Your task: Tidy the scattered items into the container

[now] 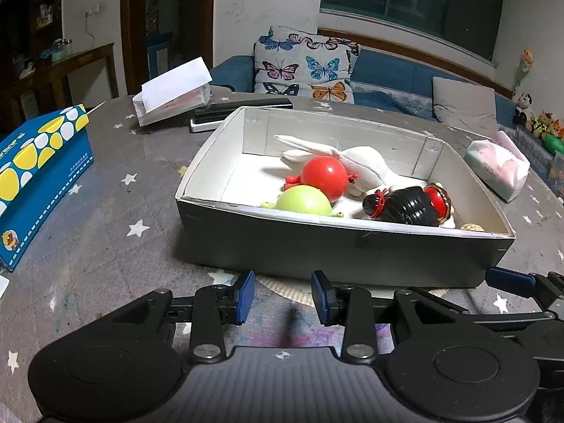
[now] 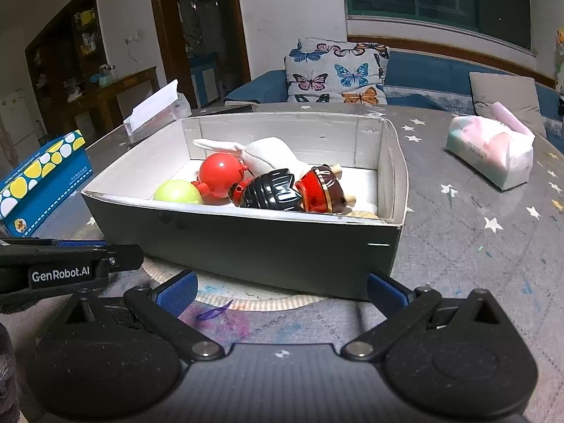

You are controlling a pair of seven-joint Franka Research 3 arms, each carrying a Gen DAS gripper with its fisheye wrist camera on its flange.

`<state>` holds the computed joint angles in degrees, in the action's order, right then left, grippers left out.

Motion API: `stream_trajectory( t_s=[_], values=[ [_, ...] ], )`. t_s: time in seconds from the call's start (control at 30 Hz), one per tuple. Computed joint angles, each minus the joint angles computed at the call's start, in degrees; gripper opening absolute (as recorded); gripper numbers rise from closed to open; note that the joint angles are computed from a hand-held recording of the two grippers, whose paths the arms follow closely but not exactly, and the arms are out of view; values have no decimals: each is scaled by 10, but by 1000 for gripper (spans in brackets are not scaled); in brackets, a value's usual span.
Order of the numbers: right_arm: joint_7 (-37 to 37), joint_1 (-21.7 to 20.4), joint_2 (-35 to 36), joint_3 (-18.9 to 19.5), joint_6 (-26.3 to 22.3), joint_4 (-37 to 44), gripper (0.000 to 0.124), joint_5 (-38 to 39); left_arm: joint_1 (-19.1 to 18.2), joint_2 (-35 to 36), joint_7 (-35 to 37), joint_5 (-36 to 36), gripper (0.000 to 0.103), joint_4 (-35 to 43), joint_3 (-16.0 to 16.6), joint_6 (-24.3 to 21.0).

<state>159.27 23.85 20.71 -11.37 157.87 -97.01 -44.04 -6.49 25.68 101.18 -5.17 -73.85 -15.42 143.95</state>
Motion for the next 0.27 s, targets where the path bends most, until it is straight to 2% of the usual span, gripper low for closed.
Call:
stream_trajectory(
  t_s=[0.27],
  values=[
    [1,1,1,-1,3,-1,103,0,0,1,-1,-3,35,3,-2,3]
  ],
)
